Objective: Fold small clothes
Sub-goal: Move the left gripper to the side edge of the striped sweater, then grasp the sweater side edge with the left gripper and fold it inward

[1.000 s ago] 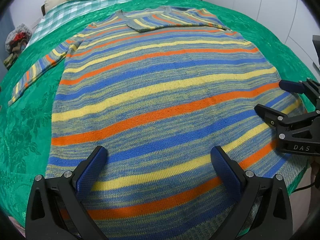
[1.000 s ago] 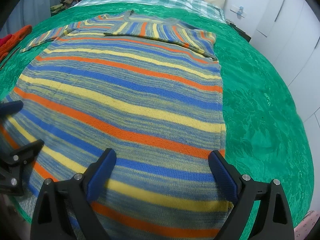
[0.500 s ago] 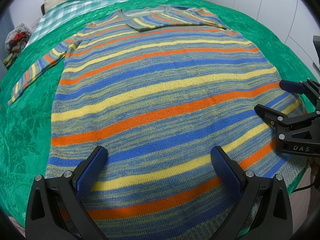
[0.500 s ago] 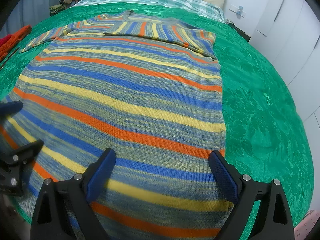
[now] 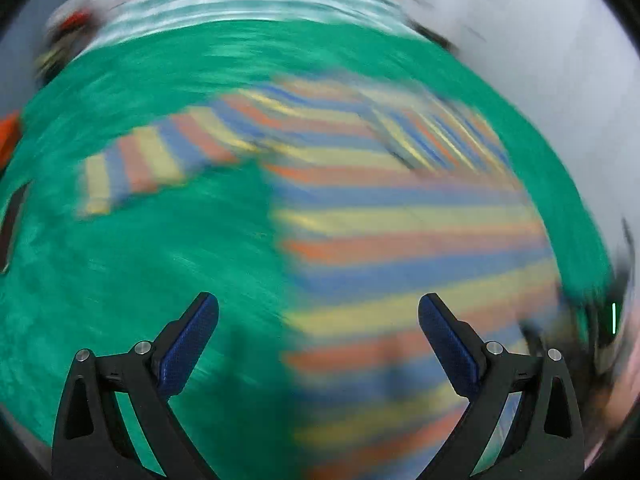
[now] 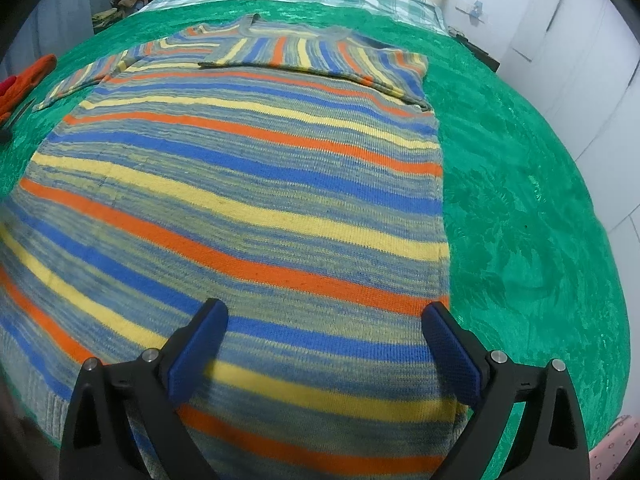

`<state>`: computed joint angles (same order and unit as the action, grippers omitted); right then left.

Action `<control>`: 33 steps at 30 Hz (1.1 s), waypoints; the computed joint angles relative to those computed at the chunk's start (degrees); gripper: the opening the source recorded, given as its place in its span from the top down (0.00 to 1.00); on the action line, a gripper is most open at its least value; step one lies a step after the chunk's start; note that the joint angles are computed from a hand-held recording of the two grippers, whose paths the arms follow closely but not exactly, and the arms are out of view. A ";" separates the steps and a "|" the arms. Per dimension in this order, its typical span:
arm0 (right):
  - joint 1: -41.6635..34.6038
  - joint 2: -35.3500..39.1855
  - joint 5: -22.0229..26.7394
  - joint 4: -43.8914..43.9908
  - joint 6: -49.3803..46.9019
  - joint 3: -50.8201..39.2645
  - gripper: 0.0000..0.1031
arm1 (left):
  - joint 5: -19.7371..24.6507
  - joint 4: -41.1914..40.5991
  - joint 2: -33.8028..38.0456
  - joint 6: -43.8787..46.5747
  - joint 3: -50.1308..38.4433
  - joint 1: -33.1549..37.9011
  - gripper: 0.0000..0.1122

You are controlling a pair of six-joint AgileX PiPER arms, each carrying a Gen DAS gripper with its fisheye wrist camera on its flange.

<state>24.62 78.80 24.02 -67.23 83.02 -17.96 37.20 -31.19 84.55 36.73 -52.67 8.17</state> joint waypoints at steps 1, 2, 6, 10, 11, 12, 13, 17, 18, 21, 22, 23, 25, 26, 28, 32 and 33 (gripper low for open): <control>-0.20 0.06 -0.12 0.28 -0.50 -0.08 0.06 | 0.72 -1.83 3.62 -0.59 -3.99 4.55 0.10; -0.33 0.06 -0.20 0.62 -1.01 -0.15 0.05 | 1.09 -3.92 9.23 -3.48 -9.61 9.92 0.10; -0.56 0.22 -0.26 1.65 -2.37 -0.47 0.05 | 6.34 -1.57 26.78 -20.29 -27.48 18.33 0.12; -0.41 0.74 0.17 1.93 -2.57 -0.99 0.04 | 4.46 -3.47 31.50 -19.13 -30.49 17.48 0.60; -0.48 0.81 0.18 2.11 -2.73 -1.08 0.04 | 5.22 -4.24 31.81 -17.18 -31.03 16.61 0.93; -0.56 0.91 0.18 2.39 -3.08 -1.25 0.03 | 5.77 -2.82 32.26 -17.53 -32.26 15.56 0.96; -0.77 0.98 0.03 2.63 -3.44 -1.35 0.03 | 4.03 0.89 30.43 -19.13 -31.79 13.28 0.96; -1.74 0.60 -0.94 4.06 -5.22 -1.36 0.03 | 0.98 8.70 22.81 -21.53 -33.04 5.41 0.97; -1.97 0.44 -1.23 3.99 -5.24 -1.22 0.03 | 0.98 10.65 21.20 -22.23 -34.28 3.03 0.97; -2.48 0.29 -2.03 3.44 -5.03 -0.91 0.03 | 2.07 15.69 17.09 -22.74 -38.97 -7.26 0.97; -2.80 0.26 -2.34 3.82 -5.72 -0.95 0.03 | 2.16 17.26 16.58 -23.06 -40.16 -10.46 0.96; -3.24 0.23 -2.71 4.46 -6.80 -1.05 0.03 | 2.40 19.31 16.45 -23.76 -41.81 -15.45 0.96; -4.13 0.26 -3.55 4.97 -8.18 -1.14 0.02 | 2.81 20.99 16.59 -24.28 -42.55 -21.90 0.94; -4.33 0.23 -3.83 4.83 -8.21 -1.08 0.02 | 3.78 21.93 18.49 -25.58 -43.73 -26.17 0.88; -4.52 0.17 -4.11 4.13 -7.73 -0.89 0.02 | 9.91 19.72 24.18 -25.63 -49.08 -30.01 0.52; -5.79 -0.70 -5.48 5.76 -10.05 -0.46 0.02 | 9.07 17.74 26.16 -25.60 -43.07 -33.18 0.40; -6.69 -1.15 -6.41 6.75 -11.68 -0.21 0.02 | 7.91 15.19 24.97 -24.18 -40.17 -31.48 0.40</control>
<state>17.93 77.65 17.61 -60.48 71.34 -18.17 45.10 -16.00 109.52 12.55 -92.83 -23.31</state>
